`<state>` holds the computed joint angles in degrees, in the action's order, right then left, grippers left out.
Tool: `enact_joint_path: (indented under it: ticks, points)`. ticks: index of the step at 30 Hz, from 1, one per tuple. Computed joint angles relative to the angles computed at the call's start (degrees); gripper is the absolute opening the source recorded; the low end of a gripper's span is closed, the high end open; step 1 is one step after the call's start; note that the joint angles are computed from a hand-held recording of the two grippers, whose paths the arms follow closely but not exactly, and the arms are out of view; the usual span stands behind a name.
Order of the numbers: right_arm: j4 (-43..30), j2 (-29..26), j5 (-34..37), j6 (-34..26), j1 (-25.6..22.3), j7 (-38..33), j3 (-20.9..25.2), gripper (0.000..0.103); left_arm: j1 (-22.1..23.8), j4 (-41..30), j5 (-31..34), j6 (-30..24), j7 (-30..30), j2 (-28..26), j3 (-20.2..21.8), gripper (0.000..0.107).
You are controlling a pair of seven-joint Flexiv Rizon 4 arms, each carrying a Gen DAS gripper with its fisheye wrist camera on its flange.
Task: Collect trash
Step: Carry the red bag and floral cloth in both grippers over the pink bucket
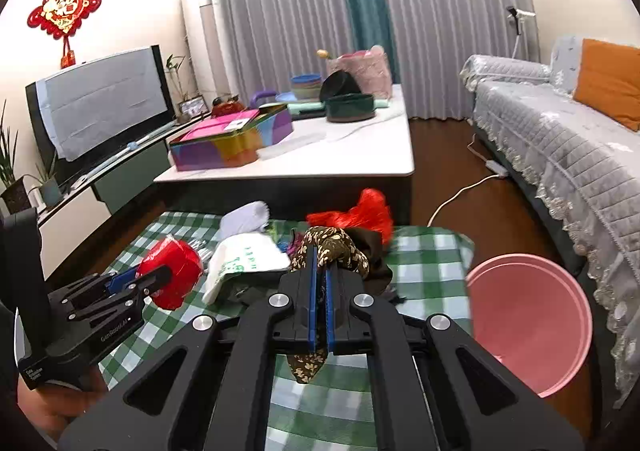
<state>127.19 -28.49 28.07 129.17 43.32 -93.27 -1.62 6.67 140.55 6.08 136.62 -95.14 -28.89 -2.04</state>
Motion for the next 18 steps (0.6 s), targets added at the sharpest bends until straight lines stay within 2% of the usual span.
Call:
enact_joint_path:
  ticks: [5, 9, 18]
  points:
    - [1.61, 1.83, 2.38, 0.27, 0.41, -1.71, -1.33, 0.004, -1.67, 0.01, -0.21, 0.07, 0.21, 0.98, -0.61, 0.025]
    - [2.63, 3.73, 6.53, -0.27, 2.24, -5.69, -3.84, 0.004, -2.8, -0.44, -0.15, -1.0, 0.16, 1.8, -1.38, 0.025]
    - [3.37, 8.66, 10.25, -3.31, -0.05, -10.99, -6.29, 0.004, -4.23, -3.75, 1.92, -5.37, -0.49, 2.72, -4.39, 0.025]
